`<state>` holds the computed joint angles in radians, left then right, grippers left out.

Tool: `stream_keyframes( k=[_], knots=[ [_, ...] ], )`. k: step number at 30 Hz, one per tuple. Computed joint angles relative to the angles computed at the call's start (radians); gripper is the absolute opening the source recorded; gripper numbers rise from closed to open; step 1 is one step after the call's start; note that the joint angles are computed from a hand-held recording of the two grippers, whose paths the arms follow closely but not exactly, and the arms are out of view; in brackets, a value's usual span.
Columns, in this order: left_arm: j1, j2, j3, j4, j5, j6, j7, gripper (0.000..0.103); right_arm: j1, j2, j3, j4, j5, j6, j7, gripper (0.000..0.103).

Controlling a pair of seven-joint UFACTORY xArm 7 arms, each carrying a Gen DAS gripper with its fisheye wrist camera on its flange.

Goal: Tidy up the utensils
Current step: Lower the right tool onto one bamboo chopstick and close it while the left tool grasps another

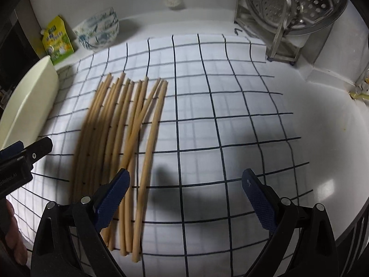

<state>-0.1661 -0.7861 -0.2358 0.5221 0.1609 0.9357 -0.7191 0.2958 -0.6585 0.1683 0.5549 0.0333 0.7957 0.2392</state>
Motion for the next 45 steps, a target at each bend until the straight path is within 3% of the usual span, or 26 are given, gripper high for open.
stream_keyframes(
  k=[8,26,42,44,45],
  knots=[
    [-0.011,0.02,-0.003,-0.025,0.003,-0.02,0.006,0.097,-0.013,0.026,0.025,-0.027,-0.048,-0.012,0.023,0.094],
    [-0.015,0.063,-0.008,-0.03,0.02,-0.025,-0.004,0.097,-0.038,-0.011,-0.001,-0.057,-0.081,-0.02,-0.014,0.094],
    [-0.02,0.094,-0.004,-0.035,0.04,-0.058,-0.009,0.098,-0.029,-0.007,-0.009,-0.065,-0.061,-0.027,-0.037,0.093],
    [-0.017,0.1,-0.014,-0.03,0.051,-0.058,-0.012,0.098,-0.029,-0.009,-0.008,-0.069,-0.063,-0.038,-0.044,0.089],
    [-0.019,0.101,-0.013,-0.028,0.051,-0.056,-0.011,0.096,-0.021,-0.013,-0.012,-0.073,-0.058,-0.046,-0.053,0.082]
  ],
)
